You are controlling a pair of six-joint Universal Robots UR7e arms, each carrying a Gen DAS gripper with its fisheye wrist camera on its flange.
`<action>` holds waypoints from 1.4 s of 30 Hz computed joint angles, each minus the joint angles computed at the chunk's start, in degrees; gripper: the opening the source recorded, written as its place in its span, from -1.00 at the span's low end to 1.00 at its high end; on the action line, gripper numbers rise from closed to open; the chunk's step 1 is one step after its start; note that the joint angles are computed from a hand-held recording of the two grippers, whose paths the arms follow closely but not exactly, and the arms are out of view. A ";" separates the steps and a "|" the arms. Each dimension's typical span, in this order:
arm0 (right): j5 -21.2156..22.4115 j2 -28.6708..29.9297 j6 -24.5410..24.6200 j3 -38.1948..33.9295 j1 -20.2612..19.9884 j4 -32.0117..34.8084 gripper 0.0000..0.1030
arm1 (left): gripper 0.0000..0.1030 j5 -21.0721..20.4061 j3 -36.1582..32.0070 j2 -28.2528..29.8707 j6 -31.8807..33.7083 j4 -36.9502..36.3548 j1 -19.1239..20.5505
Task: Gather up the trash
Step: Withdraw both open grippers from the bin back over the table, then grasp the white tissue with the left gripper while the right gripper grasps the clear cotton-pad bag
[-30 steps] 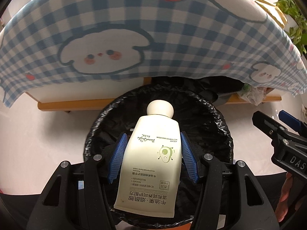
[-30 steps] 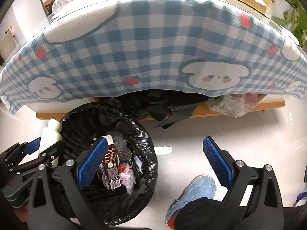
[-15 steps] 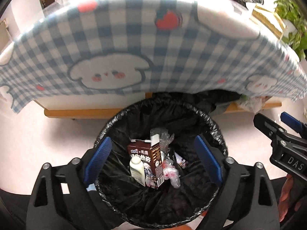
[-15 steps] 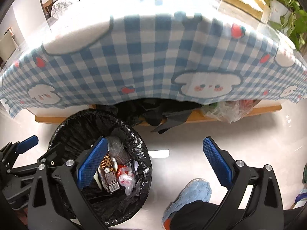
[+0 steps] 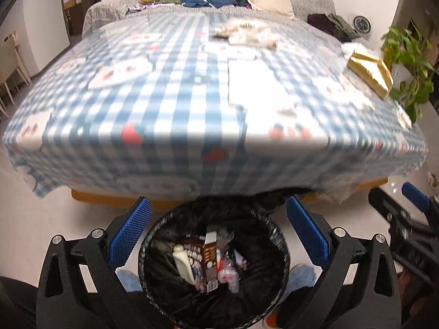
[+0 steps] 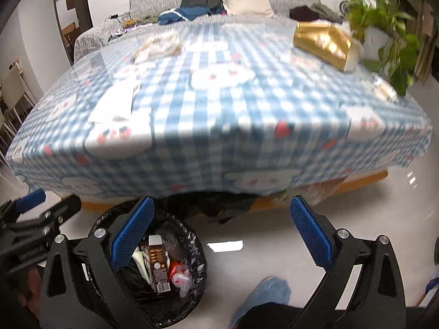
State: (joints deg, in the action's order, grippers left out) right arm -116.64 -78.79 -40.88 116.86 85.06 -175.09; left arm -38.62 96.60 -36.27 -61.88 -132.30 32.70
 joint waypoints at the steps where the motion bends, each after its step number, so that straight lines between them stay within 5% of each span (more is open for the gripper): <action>1: -0.10 0.07 -0.49 -0.57 0.47 0.10 0.85 | 0.88 0.48 -1.07 0.21 0.71 0.56 0.13; 11: 0.18 2.81 -1.69 -7.58 2.98 2.66 0.86 | 0.88 3.64 -11.21 3.66 7.57 3.38 2.24; 26: -0.44 13.00 0.82 -24.08 3.00 9.20 0.85 | 0.83 2.94 -26.91 11.70 15.55 9.39 8.38; 32: -0.43 16.24 2.56 -28.76 2.66 11.64 0.85 | 0.38 2.26 -27.80 11.78 15.67 11.07 9.54; 38: -0.48 18.68 3.62 -31.06 3.25 12.84 0.85 | -0.66 0.77 -26.95 9.94 14.72 11.33 9.99; 42: -0.58 19.66 3.64 -31.11 4.02 12.62 0.85 | -0.78 0.38 -24.89 8.35 15.77 9.45 10.39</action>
